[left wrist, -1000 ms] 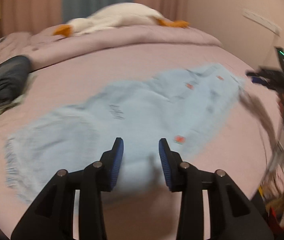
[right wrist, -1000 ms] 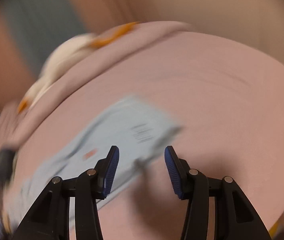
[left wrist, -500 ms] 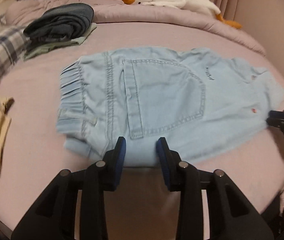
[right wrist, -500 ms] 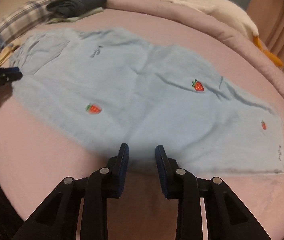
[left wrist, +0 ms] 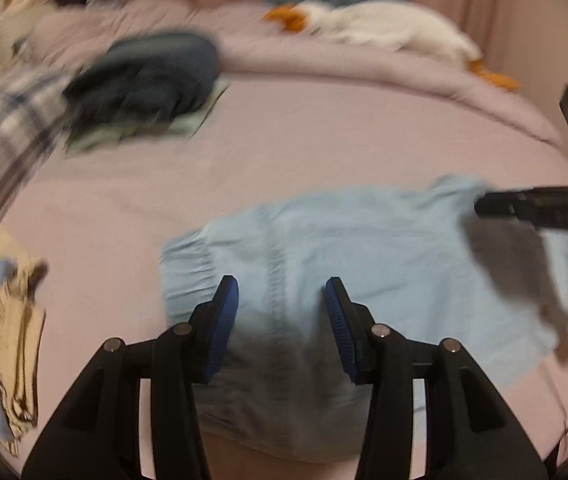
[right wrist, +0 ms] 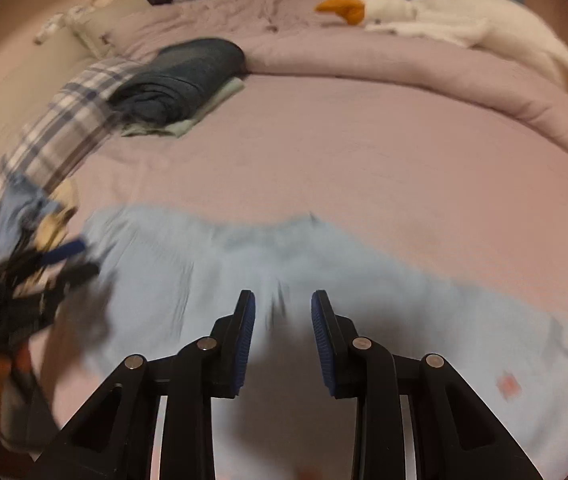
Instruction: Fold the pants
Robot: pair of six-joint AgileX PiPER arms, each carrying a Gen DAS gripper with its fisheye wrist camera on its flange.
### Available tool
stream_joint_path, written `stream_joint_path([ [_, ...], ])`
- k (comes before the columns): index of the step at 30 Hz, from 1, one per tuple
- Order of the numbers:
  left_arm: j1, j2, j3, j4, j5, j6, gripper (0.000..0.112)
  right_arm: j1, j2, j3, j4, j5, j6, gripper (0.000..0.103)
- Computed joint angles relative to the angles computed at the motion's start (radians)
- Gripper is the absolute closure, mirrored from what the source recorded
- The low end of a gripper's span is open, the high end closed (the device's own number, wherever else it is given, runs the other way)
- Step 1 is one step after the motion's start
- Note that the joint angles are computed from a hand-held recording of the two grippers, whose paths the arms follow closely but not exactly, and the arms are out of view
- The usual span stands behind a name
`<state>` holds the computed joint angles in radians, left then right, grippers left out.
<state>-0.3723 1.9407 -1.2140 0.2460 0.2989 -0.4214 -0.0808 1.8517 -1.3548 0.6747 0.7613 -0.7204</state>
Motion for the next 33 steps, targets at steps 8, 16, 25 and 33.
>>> stream_joint_path([
  [8,0.004,-0.026,0.053,0.063,-0.016,-0.039,0.068,0.063,0.13,-0.146,-0.133,-0.04,0.308,0.072],
  [16,-0.074,-0.098,0.193,0.342,-0.037,-0.266,0.052,-0.11,-0.312,0.453,0.115,-0.092,-0.17,0.071],
  [25,-0.081,-0.202,0.272,0.221,-0.032,-0.169,0.05,-0.937,-0.284,0.546,0.303,0.407,-0.528,0.062],
  [33,-0.136,-0.139,0.082,-0.521,0.0,0.449,0.047,-1.192,0.053,0.218,0.4,0.232,-0.278,0.051],
])
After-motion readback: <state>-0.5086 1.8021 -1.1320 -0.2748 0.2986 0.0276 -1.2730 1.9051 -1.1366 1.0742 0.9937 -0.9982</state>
